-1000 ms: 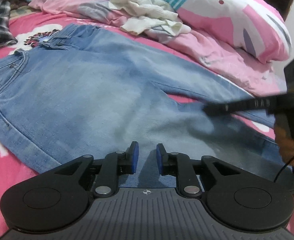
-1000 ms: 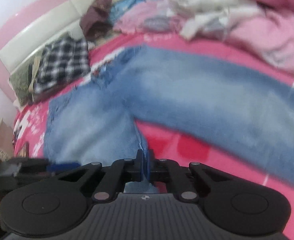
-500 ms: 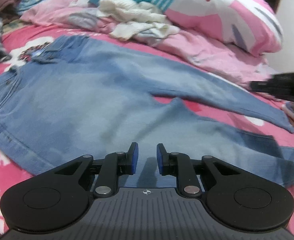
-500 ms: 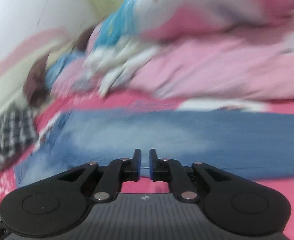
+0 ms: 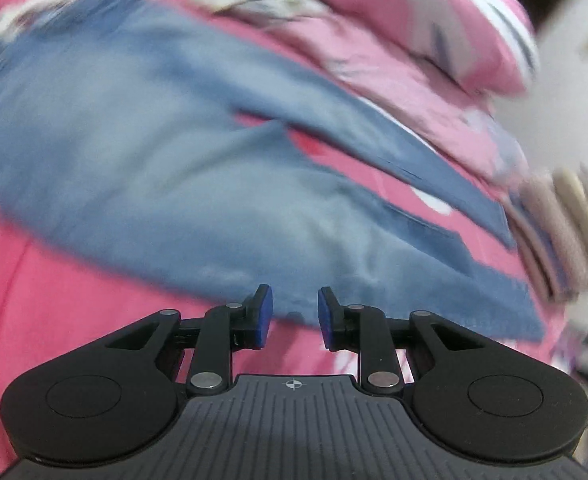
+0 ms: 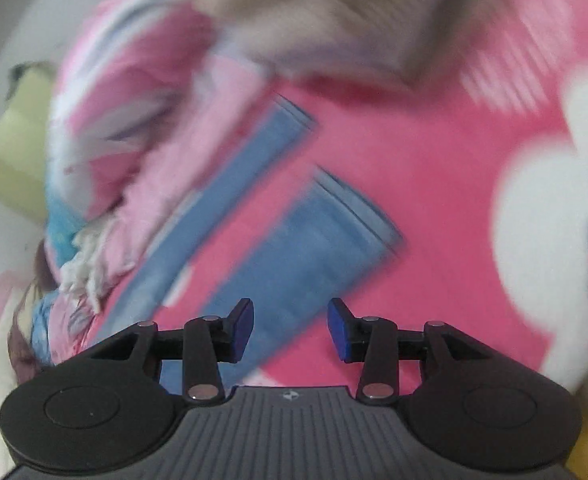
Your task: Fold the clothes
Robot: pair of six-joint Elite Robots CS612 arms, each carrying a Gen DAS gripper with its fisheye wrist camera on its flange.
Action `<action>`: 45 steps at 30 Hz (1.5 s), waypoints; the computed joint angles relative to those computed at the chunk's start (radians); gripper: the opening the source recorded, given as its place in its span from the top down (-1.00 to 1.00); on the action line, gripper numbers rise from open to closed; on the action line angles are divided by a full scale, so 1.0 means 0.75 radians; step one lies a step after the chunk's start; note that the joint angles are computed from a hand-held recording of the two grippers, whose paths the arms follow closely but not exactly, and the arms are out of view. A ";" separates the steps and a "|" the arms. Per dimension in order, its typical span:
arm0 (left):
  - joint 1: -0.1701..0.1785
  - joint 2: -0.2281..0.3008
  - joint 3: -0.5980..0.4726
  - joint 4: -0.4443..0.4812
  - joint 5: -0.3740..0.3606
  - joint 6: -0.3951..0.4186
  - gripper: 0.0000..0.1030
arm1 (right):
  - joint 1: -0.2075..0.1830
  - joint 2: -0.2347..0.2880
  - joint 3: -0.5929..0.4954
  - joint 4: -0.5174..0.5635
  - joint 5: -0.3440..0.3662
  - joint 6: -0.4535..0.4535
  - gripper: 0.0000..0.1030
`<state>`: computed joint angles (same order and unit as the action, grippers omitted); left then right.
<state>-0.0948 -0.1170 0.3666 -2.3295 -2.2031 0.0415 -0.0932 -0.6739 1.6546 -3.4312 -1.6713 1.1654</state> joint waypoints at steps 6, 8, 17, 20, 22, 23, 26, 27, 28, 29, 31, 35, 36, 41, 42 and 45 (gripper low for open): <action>0.040 -0.039 0.126 -0.174 0.067 -0.374 0.45 | -0.005 0.108 -0.052 -0.154 -0.074 0.273 0.21; 0.049 -0.013 0.078 -0.143 0.090 -0.513 0.45 | -0.007 0.128 -0.067 -0.185 -0.109 0.339 0.27; 0.044 0.091 -0.081 -0.250 0.120 -0.832 0.45 | 0.011 0.151 -0.119 -0.141 -0.229 0.370 0.35; 0.038 0.163 -0.200 -0.259 0.145 -0.915 0.46 | 0.010 0.160 -0.141 -0.124 -0.242 0.351 0.60; 0.031 0.209 -0.281 -0.253 0.173 -0.936 0.48 | 0.006 0.163 -0.154 -0.104 -0.238 0.319 0.77; 0.026 0.217 -0.295 -0.261 0.190 -0.928 0.49 | 0.010 0.155 -0.148 -0.118 -0.249 0.299 0.84; 0.018 0.201 -0.263 -0.293 0.230 -0.875 0.60 | 0.025 0.127 -0.127 -0.168 -0.283 0.235 0.89; 0.019 0.201 -0.262 -0.292 0.230 -0.871 0.63 | 0.036 0.113 -0.111 -0.201 -0.307 0.220 0.89; 0.021 0.196 -0.251 -0.298 0.230 -0.873 0.71 | 0.048 0.099 -0.094 -0.236 -0.333 0.204 0.89; 0.023 0.197 -0.250 -0.300 0.225 -0.879 0.75 | 0.060 0.086 -0.079 -0.270 -0.358 0.188 0.89; 0.026 0.187 -0.229 -0.313 0.217 -0.883 0.81 | 0.088 0.066 -0.045 -0.290 -0.420 0.183 0.89; 0.025 0.141 -0.135 -0.373 0.219 -0.865 0.89 | 0.106 0.054 0.020 -0.224 -0.448 0.299 0.89; 0.026 0.128 -0.109 -0.390 0.220 -0.859 0.90 | 0.100 0.056 0.030 -0.196 -0.422 0.350 0.89; 0.040 0.065 0.007 -0.454 0.188 -0.842 0.93 | 0.095 0.045 0.045 -0.270 -0.396 0.315 0.90; 0.041 0.056 0.023 -0.457 0.189 -0.836 0.93 | 0.100 0.038 0.046 -0.287 -0.413 0.279 0.90; 0.042 0.047 0.039 -0.441 0.190 -0.831 0.93 | 0.112 0.026 0.058 -0.251 -0.432 0.241 0.90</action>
